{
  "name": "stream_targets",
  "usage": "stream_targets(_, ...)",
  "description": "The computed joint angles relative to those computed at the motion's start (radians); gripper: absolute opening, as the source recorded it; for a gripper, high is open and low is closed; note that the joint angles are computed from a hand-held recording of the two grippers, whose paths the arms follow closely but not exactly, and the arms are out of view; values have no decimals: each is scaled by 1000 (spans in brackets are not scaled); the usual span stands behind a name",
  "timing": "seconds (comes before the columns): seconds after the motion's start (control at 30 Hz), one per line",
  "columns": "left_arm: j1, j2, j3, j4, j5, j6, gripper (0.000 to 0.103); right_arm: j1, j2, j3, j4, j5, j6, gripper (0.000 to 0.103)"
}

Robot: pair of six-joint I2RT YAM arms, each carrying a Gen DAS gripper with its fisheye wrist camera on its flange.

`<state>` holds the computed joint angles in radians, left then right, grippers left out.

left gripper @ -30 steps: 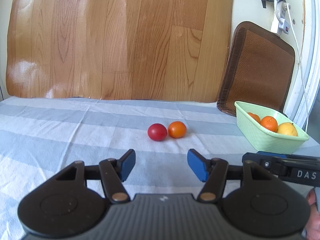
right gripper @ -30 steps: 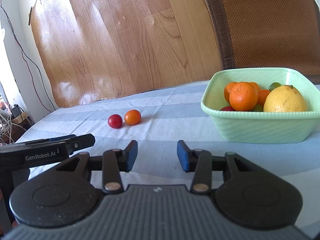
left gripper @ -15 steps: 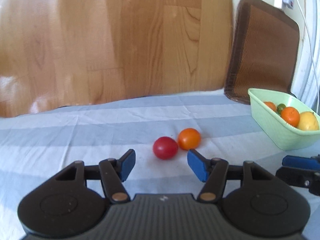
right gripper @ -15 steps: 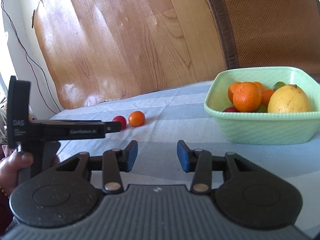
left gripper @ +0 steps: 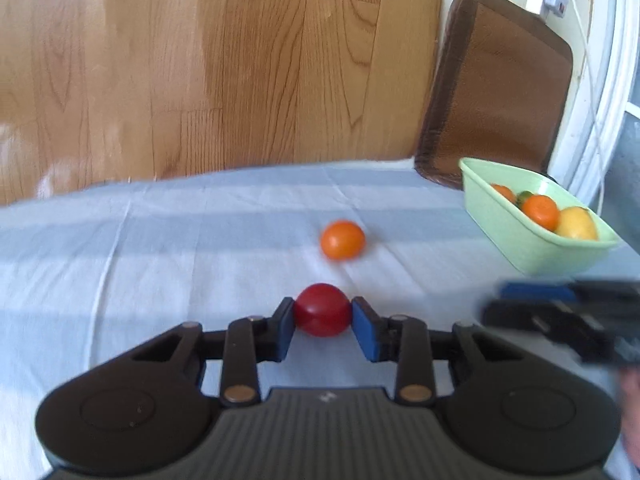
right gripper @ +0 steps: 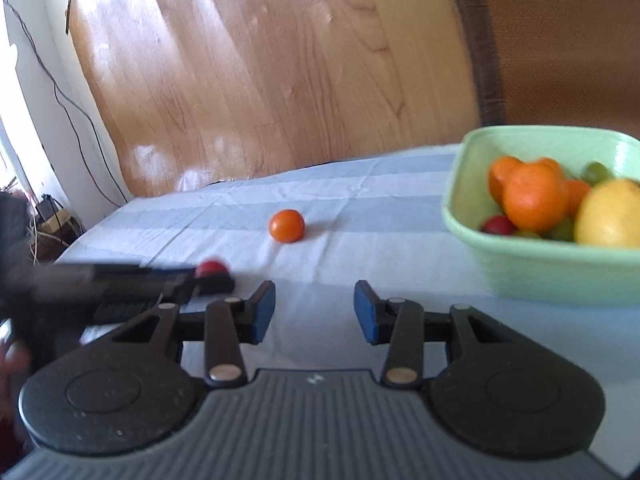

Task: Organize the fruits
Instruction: 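Grasp the red tomato with the left tool while the right tool grasps the orange tomato, then carry both tomatoes over the bowl and open both tools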

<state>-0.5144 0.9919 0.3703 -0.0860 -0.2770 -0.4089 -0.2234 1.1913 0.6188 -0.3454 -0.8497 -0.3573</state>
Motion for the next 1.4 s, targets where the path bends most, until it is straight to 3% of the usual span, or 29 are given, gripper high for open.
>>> stream_targets(0.07,-101,-74,-36,-44,-104,-50,31,102,32,10,112,58,107,46)
stream_targets(0.17,-180,-96,-37,-89,-208,-102,31,227,145,86,167,130,179,46)
stream_targets(0.27,-161,-85,-32,-82,-195,-104,31,331,228,127,229,285,217,46)
stream_targets(0.3,-143,-83,-33,-74,-174,-101,31,333,251,141,229,282,211,46)
stream_targets(0.37,-122,-94,-45,-59,-147,-101,31,310,244,145,204,241,202,33)
stream_targets(0.5,-124,-100,-48,-57,-144,-103,31,220,128,88,90,179,122,33)
stream_targets(0.63,-149,-132,-68,-49,-126,-92,31,-23,-16,21,-126,29,-111,33)
stream_targets(0.8,-231,-137,-76,-22,-78,-156,31,-385,-90,4,-452,-101,-596,33)
stream_targets(0.93,-352,-17,-36,50,-88,-193,32,-528,-75,27,-543,-140,-744,33)
stream_targets(1.0,-391,65,8,72,-118,-179,32,-543,-69,36,-490,-175,-686,33)
stream_targets(1.07,-376,116,55,89,-83,-164,32,-539,-86,28,-352,-204,-551,33)
stream_targets(1.17,-324,187,157,111,-31,-120,32,-491,-110,-26,-25,-188,-273,33)
stream_targets(1.23,-293,260,242,134,-7,-77,32,-430,-93,-64,196,-116,-136,33)
stream_targets(1.4,-200,491,463,155,107,-61,32,-343,3,-107,471,-10,-75,34)
